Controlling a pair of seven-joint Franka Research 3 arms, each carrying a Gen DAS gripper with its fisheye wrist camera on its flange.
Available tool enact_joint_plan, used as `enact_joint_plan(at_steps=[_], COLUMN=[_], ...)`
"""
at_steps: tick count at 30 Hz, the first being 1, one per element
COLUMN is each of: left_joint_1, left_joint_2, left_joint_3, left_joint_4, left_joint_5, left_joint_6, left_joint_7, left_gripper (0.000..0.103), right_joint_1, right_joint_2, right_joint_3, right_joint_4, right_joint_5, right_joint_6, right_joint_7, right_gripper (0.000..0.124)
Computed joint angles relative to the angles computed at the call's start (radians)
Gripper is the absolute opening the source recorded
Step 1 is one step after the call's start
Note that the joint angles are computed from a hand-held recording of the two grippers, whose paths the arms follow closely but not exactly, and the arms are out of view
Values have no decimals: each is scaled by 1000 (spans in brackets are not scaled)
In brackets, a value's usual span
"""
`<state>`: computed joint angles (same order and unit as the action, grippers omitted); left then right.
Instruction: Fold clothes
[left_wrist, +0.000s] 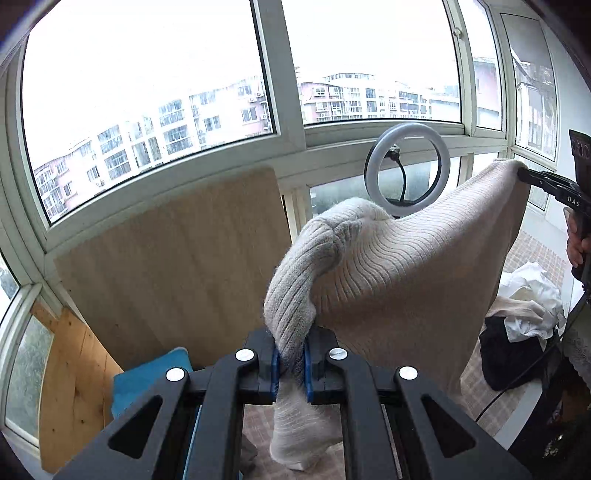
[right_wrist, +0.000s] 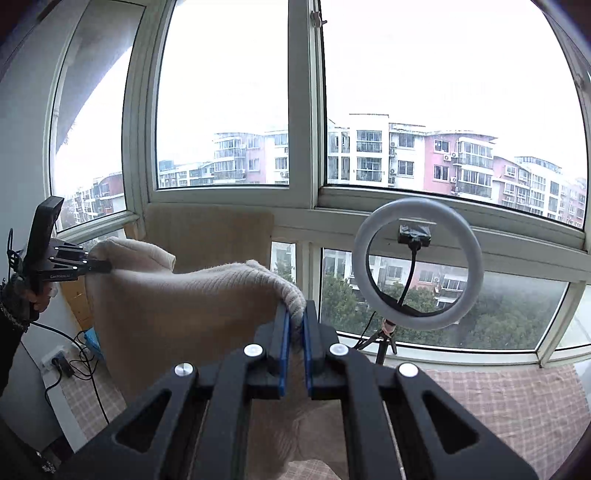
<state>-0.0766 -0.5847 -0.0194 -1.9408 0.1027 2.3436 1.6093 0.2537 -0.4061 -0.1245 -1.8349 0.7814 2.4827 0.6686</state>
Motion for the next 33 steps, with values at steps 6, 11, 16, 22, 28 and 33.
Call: enact_joint_plan(at_steps=[6,11,16,22,28,33], left_joint_1=[11,7,-7,2,51,113], left_joint_2=[-67,-124,-179,-76,129,434], left_joint_3=[-61,-91,-105,-88,-45,-67], left_joint_4=[126,146,99,121,81,149], left_joint_5=[78,131,172,168,149,188], left_joint_6=[-20,-43,-49,-100,-82,-102], left_joint_7=[-6,-20,-11,-23,-66,-191], left_gripper=[9,9,9,9,9,31], right_joint_1=[1,18,36,40,-13,-56], right_joint_2=[-172,-260,-291,-184,138,527], right_joint_3=[12,18,16,-3,44,118], right_joint_4=[-15,-55,-91,-62,49,266], right_joint_5=[-35,-87,-138,-178,-232,-539], right_joint_6=[88,153,193,131,106,53], right_joint_7=[44,89,129,186,258,461], right_gripper=[6,6,6,6,6,10])
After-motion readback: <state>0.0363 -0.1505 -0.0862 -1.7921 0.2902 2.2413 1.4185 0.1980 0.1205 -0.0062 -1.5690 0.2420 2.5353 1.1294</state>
